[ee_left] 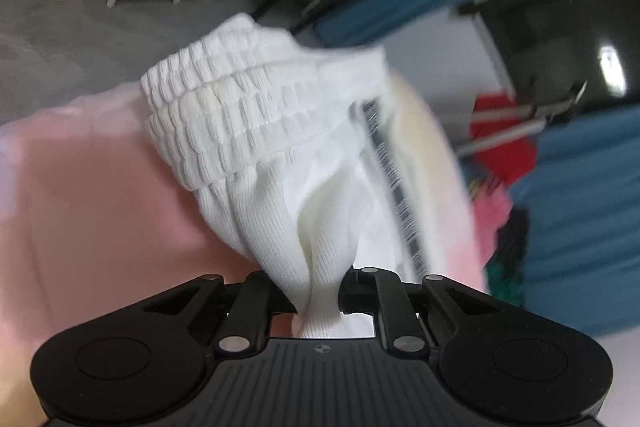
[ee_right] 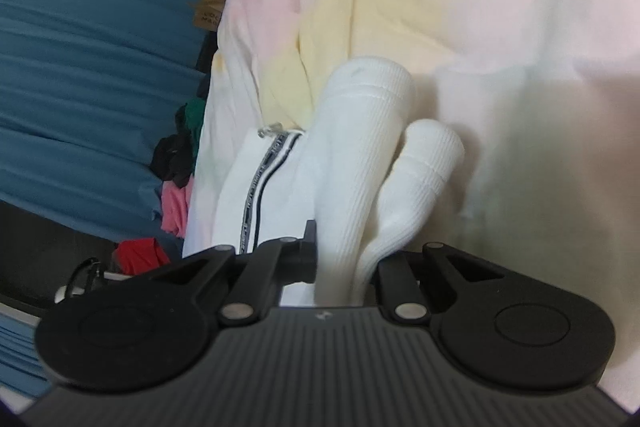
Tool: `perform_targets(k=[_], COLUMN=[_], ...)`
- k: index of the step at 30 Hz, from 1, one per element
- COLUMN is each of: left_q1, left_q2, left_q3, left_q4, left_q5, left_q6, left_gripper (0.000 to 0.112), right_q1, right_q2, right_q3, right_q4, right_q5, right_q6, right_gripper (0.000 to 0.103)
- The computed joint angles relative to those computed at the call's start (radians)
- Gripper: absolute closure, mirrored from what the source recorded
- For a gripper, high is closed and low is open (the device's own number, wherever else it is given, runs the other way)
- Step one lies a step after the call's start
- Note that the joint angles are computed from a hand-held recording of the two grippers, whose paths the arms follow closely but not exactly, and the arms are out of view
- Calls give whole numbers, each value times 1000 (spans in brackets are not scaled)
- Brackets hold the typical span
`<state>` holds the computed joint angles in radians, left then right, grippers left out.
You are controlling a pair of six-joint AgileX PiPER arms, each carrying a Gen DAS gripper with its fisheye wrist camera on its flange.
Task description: Fold clothes
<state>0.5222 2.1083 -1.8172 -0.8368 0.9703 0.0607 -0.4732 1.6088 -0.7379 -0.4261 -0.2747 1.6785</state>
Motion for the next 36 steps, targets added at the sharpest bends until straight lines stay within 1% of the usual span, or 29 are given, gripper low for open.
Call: perform_targets(k=[2,3,4,5,6,7,8,9,10,11,12,14,16,19,21,22,24,25,27,29,31,33,34,35,36], left_q1=[23,28,32,30,27,26,25,20,14,4,-18,-72,-137,-235,-293,-330,-406,-452,-528,-583,-637,-681,-699,-714,-725], left_q2=[16,10,-1,-23,-49,-74,-99,-133,-169,-210,-260,-359,-448,-511,-512,-504,-482,-470,-441,-400,-350,-291,-253,-222,-185], left_q3=[-12,-9,-3,18,43,69,94,130,166,206,261,363,455,528,533,526,501,490,478,471,465,453,436,416,386], left_q4=[-17,-8,4,20,38,33,22,19,18,33,54,109,171,196,191,215,288,355,437,446,488,597,680,767,839], left_q5=[52,61,66,57,45,37,32,19,6,-21,-72,-183,-299,-408,-440,-463,-507,-543,-602,-641,-678,-712,-713,-697,-668], left_q6=[1,1,2,14,28,52,79,105,129,149,171,200,217,258,294,294,273,235,187,199,180,101,33,-41,-98], left_gripper=[92,88,84,82,76,66,61,54,51,50,49,45,39,37,37,36,35,33,32,32,32,32,32,32,31], right_q1=[8,13,10,6,3,-1,-4,-10,-24,-28,-28,-23,-12,0,5,8,13,17,18,17,20,26,32,39,50], right_q2=[13,20,28,36,44,52,61,67,64,64,72,86,98,108,114,117,119,122,129,137,140,135,130,125,117], right_q3=[-8,-15,-15,-15,-14,-14,-14,-12,5,16,15,7,-4,-14,-14,-15,-20,-29,-41,-46,-51,-53,-53,-55,-66], right_q4=[7,3,-28,-56,-81,-104,-125,-147,-166,-145,-121,-77,-32,43,95,119,157,178,204,223,253,292,324,365,434], right_q5=[4,9,-4,-18,-32,-47,-61,-78,-105,-124,-140,-159,-169,-192,-221,-231,-222,-205,-184,-172,-153,-130,-116,-97,-59], right_q6=[-26,-24,14,50,81,111,139,165,181,163,146,99,43,-61,-128,-158,-208,-234,-264,-277,-305,-367,-414,-471,-561], right_gripper=[90,89,88,87,86,83,75,72,71,68,65,53,47,47,47,47,47,47,47,48,49,54,61,70,73])
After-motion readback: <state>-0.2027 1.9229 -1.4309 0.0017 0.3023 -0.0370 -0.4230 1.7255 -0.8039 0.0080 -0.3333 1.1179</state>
